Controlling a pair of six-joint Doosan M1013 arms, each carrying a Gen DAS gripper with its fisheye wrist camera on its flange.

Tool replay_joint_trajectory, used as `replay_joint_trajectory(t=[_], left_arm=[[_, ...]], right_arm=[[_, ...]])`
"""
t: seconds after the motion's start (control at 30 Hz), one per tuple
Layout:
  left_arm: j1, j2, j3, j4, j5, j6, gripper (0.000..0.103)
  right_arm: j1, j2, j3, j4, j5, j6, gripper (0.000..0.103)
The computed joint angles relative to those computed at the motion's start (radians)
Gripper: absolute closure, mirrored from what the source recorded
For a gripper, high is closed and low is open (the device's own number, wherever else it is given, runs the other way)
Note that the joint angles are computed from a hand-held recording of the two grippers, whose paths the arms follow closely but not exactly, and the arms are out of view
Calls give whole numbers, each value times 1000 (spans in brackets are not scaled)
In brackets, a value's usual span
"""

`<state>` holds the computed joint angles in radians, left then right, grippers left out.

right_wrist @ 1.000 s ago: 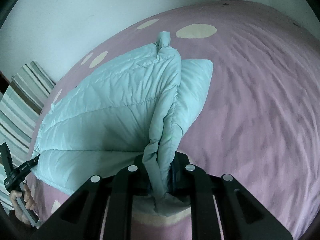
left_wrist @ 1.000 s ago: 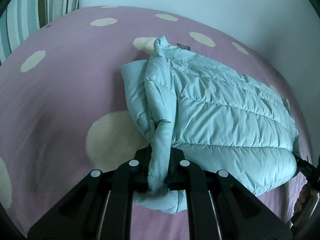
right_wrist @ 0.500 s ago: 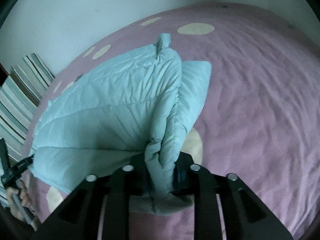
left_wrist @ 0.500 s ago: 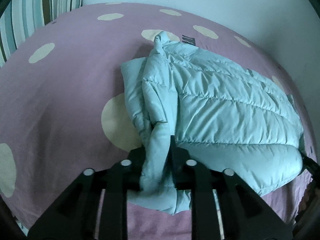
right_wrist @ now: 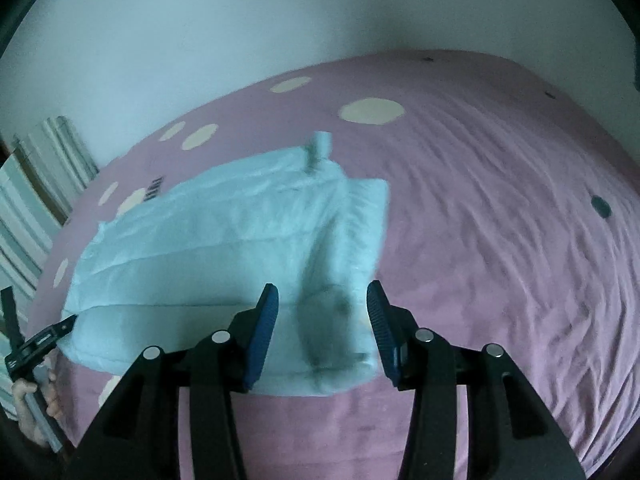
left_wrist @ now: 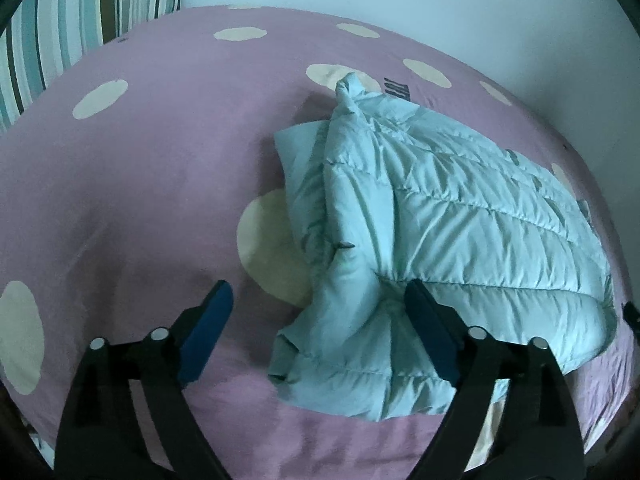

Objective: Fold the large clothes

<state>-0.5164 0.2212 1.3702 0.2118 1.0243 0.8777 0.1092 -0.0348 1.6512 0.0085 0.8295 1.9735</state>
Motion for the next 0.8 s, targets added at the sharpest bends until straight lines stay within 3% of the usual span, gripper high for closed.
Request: replay_joint_trajectory(t=[0.5, 0.8], left_arm=[[13, 1, 1, 10, 15, -11, 10], [24, 4, -4, -20, -5, 11, 10]], right_arm=[[137, 144, -151, 127, -6, -154, 62], [174, 208, -216, 112, -1, -148, 67]])
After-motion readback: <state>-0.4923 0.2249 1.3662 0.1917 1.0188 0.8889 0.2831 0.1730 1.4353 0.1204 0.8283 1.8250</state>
